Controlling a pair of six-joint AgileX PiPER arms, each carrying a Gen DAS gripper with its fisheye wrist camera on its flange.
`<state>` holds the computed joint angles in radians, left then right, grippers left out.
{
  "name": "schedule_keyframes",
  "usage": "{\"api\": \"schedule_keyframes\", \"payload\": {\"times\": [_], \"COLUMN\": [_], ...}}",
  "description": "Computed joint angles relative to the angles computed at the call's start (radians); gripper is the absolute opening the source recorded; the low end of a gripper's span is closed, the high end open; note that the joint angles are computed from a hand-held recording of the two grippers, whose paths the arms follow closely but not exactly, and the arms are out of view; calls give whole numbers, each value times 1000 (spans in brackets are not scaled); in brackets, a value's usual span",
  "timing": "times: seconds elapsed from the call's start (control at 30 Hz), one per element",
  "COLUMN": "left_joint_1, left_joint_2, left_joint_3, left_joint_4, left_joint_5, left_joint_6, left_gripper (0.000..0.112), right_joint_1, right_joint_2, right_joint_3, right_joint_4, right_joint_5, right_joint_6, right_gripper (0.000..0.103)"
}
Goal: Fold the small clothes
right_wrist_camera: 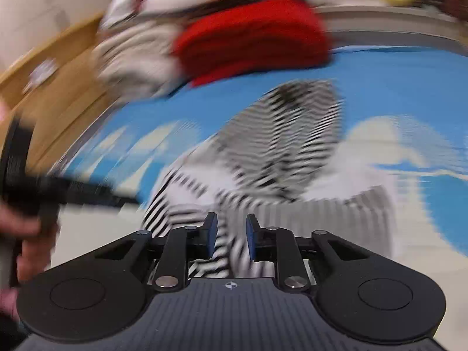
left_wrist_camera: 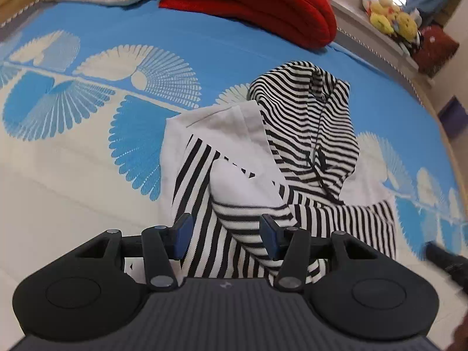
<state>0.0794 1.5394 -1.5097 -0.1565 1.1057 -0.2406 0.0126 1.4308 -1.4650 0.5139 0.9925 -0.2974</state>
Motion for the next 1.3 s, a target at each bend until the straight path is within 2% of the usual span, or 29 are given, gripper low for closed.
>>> {"api": "schedule_keyframes", "payload": {"times": [0.1, 0.17, 0.23, 0.27, 0.3, 0.33, 0.4, 0.47, 0.57, 0.7, 0.77, 0.83, 0.9, 0.97, 1.07, 1.13, 1.2, 1.23, 1.3], "left_joint_1": [33, 52, 67, 67, 61, 53, 35, 21, -11, -70, -102, -139, -189, -236, -309, -354, -369, -360, -324], "left_joint_2": [11, 18, 22, 24, 23, 20, 14, 11, 21, 52, 82, 119, 178, 228, 270, 284, 279, 265, 179], "left_joint_3": [3, 11, 24, 30, 36, 44, 65, 90, 114, 137, 135, 117, 64, 24, -5, -18, -22, -28, 22], "left_joint_4": [-35, -59, -72, -70, -64, -58, -59, -81, -108, -141, -158, -130, -24, 63, 182, 276, 335, 331, 316], "left_joint_5": [9, 12, 8, -2, -14, -29, -69, -121, -201, -310, -337, -340, -286, -241, -228, -218, -188, -170, -193], "left_joint_6": [-1, -11, -22, -26, -29, -35, -41, -44, -59, -77, -80, -120, -221, -277, -299, -333, -376, -393, -446], "left_gripper": [55, 55, 55, 53, 53, 53, 44, 38, 36, 36, 36, 43, 59, 59, 61, 51, 10, 5, 4], "right_joint_1": [-8, -26, -32, -14, 6, 20, 23, 61, 90, 58, 52, 44, 31, 19, 14, 14, 14, 13, 12], "right_joint_2": [-26, -74, -121, -113, -81, -48, -5, 18, 49, 89, 94, 105, 116, 124, 133, 142, 147, 150, 153], "right_joint_3": [-74, -11, 106, 134, 138, 134, 131, 124, 135, 120, 125, 118, 105, 91, 74, 68, 69, 69, 70], "right_joint_4": [-115, -110, -78, -104, -154, -164, -113, -168, -241, -252, -266, -276, -273, -264, -262, -263, -260, -258, -255], "right_joint_5": [40, 8, -73, -89, -66, -59, -60, -97, -133, -63, -52, -33, -15, -4, 4, 8, 16, 20, 28], "right_joint_6": [251, 259, 204, 220, 276, 313, 301, 324, 325, 350, 345, 339, 337, 330, 334, 335, 341, 345, 356], "right_gripper": [41, 44, 45, 45, 45, 45, 45, 45, 44, 44, 44, 44, 44, 44, 44, 44, 44, 44, 44]}}
